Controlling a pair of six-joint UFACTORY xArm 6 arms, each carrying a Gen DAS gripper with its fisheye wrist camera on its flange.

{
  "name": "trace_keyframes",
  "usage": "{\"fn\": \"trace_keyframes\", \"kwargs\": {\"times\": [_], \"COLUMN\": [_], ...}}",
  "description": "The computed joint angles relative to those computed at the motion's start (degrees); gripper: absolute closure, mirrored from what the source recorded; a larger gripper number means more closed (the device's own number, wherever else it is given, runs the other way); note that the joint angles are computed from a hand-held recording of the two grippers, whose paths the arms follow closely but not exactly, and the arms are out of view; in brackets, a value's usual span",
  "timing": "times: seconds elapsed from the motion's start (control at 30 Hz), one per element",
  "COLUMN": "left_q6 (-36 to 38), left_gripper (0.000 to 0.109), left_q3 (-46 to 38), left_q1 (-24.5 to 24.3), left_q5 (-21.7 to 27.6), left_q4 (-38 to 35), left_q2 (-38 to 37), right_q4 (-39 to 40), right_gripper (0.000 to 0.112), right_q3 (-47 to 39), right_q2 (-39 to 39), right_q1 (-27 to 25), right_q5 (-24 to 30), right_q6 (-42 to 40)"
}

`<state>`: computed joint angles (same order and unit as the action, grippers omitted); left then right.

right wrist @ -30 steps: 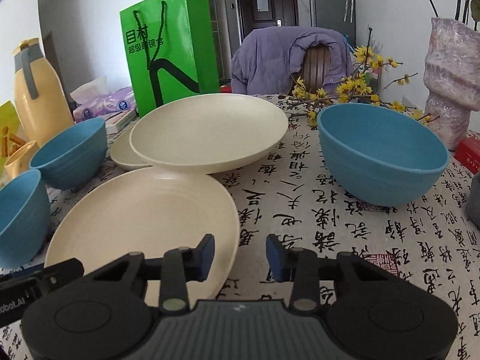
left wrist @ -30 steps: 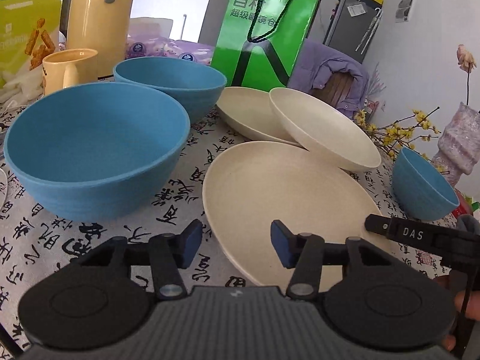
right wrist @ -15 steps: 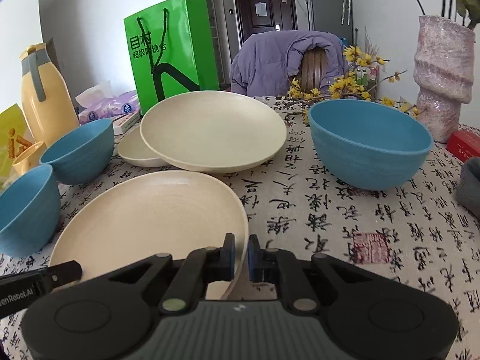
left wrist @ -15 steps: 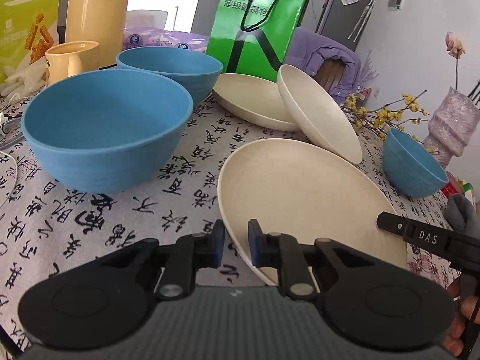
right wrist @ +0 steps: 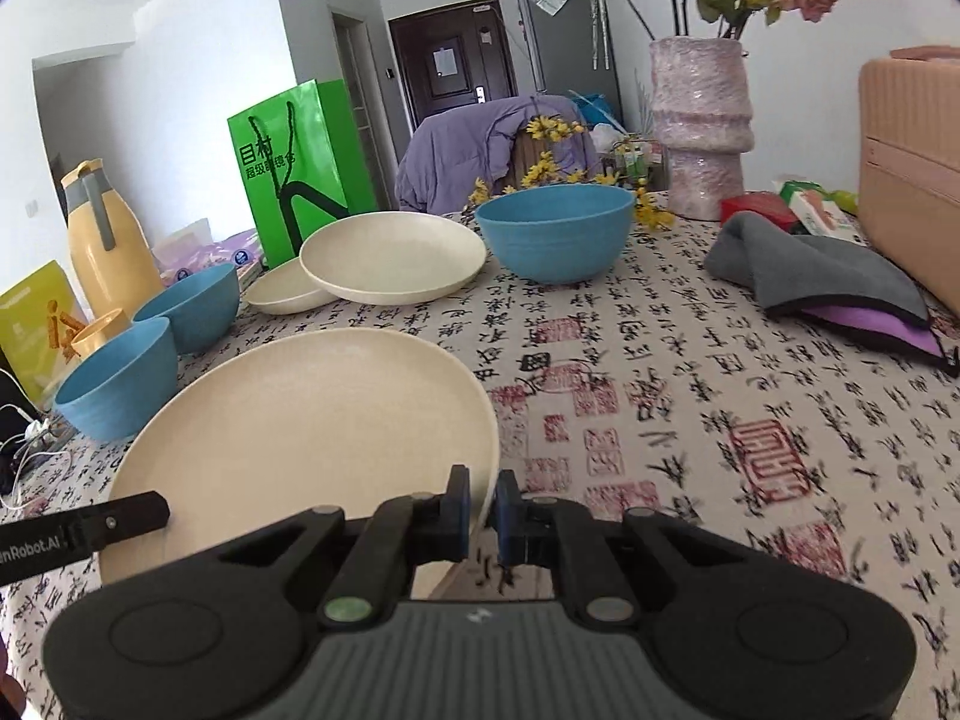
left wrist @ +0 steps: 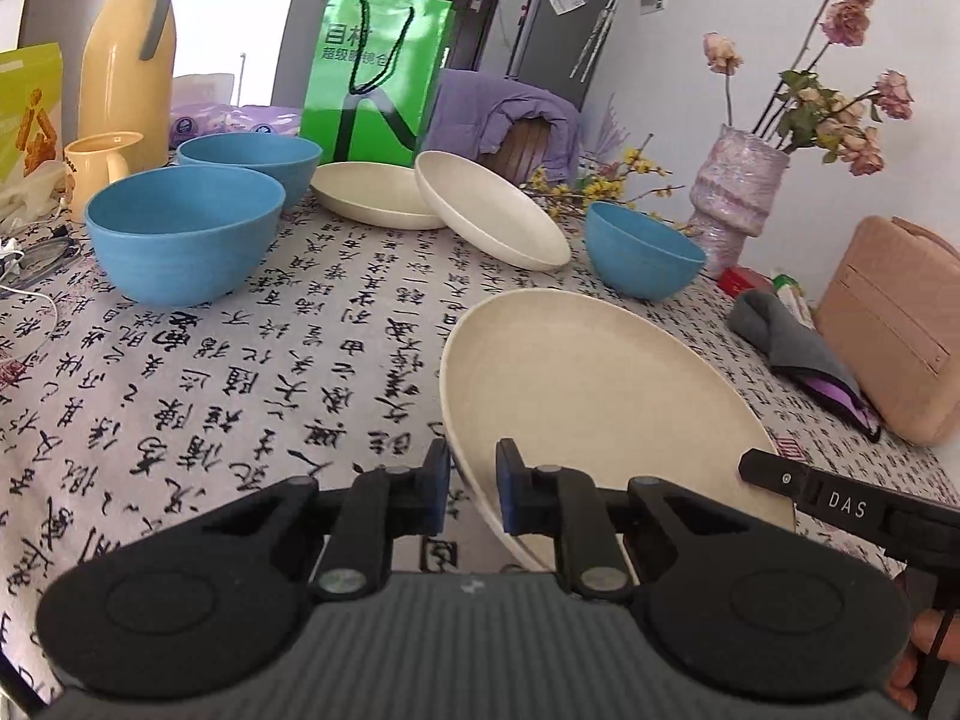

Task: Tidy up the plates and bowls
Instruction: 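Lift and carry the cream plate toward the open cloth area with both grippers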

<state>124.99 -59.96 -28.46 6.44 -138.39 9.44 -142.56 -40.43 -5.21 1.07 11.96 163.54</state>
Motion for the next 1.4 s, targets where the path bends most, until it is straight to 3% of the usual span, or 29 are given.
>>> {"fn": "trace_keyframes", "kwargs": {"times": [0.23,0.47,0.67,0.9,1.17,1.3,1.37,1.4], "left_q6": [3.15,7.31,9.22,10.44,7.45,14.36,16.36,18.25], "left_gripper": [0.093,0.093,0.092,0.092,0.090,0.085,0.060,0.054], "left_q3": [5.22,5.77,4.44,3.02,2.26,2.33,2.81,2.96], "left_q1": [-3.45,-7.00,-8.44,-8.49,-8.98,-8.20,-7.89,-7.63], "left_q5": [2.59,3.26,2.18,0.43,-0.68,-0.41,-0.11,-0.21], "left_q4": [-2.96,-8.43,-10.80,-12.40,-9.34,-15.20,-16.69,-18.32], "left_q2": [-3.76,-2.88,-1.35,0.28,1.04,0.75,0.12,-0.22], "right_q4": [8.30,8.96,5.73,0.11,-1.45,0.62,0.14,0.26], "right_gripper": [0.103,0.103,0.103,0.103,0.102,0.096,0.079,0.062], "right_q3": [13.94,20.68,21.62,19.96,18.92,18.92,19.05,19.32], "right_q2": [-13.15,-19.66,-20.61,-17.60,-16.14,-16.27,-16.61,-16.94], "right_q1": [-2.00,-6.47,-9.59,-9.31,-9.18,-8.87,-8.43,-8.14], "right_q5": [2.17,1.48,-0.01,0.02,0.04,0.69,1.25,1.85], "right_q6": [-8.56,-10.98,-9.54,-3.56,-2.27,-5.03,-4.89,-4.86]}}
